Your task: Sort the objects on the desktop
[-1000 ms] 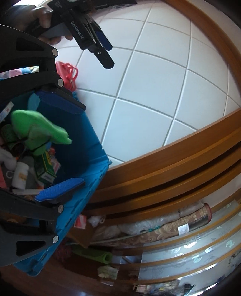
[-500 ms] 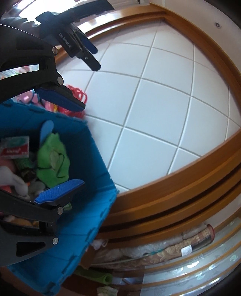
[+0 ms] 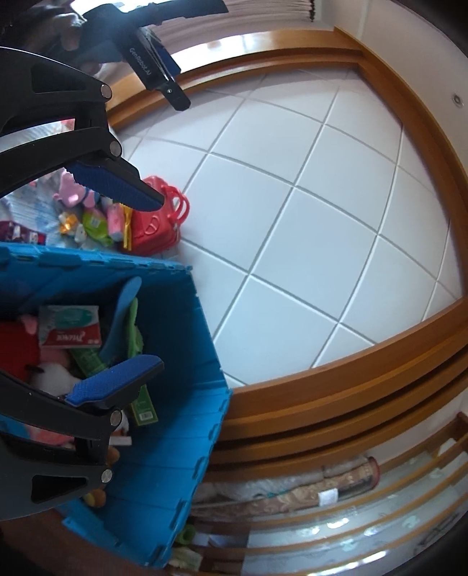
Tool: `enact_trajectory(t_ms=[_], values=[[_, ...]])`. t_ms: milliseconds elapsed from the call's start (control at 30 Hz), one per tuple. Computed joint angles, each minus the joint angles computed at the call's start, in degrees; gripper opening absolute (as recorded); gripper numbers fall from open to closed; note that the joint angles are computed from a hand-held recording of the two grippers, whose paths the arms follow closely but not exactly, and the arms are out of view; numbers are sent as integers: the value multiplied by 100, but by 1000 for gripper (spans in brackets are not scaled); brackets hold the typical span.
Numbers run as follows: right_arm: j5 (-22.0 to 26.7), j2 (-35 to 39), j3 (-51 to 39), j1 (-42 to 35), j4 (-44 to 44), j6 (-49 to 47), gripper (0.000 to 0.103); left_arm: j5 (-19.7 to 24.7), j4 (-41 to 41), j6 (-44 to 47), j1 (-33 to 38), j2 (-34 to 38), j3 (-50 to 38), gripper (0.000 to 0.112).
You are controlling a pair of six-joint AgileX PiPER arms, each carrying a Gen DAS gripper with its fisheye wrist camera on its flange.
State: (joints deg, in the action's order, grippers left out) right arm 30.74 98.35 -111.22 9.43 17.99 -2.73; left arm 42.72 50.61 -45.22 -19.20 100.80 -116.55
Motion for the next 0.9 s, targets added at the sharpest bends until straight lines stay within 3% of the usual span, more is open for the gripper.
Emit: enact_trajectory(t_ms=[100, 167, 300, 433, 633, 767, 800, 900], values=[[-529, -821, 1177, 573, -1719, 1648, 86, -169, 584, -460, -110, -704, 1128, 103], [-581, -1216, 1678, 958, -2845, 2794, 86, -286, 621, -347, -142, -1163, 1749, 103], [101, -1709, 2196, 1983, -5086, 5086, 88, -593, -270, 272, 103, -1824, 2458, 103], [1273, -2013, 2545, 3209, -7221, 6989, 90, -791, -848, 790, 193, -2300, 2975, 103], [2606, -2143, 2526, 3996, -8026, 7599, 90, -901, -753, 686, -25, -2798, 3435, 103], [2855, -2209, 2516, 3962, -7963, 7408, 91, -811, -666, 572, -318, -2720, 3330, 103], [2933, -2226, 2499, 3933, -7917, 7344, 91, -1010, -912, 783, -296, -2750, 3395, 103], [3191, -2303, 2556, 3952, -8046, 7327, 92, -1022, -784, 584, -534, -2682, 3383, 103]])
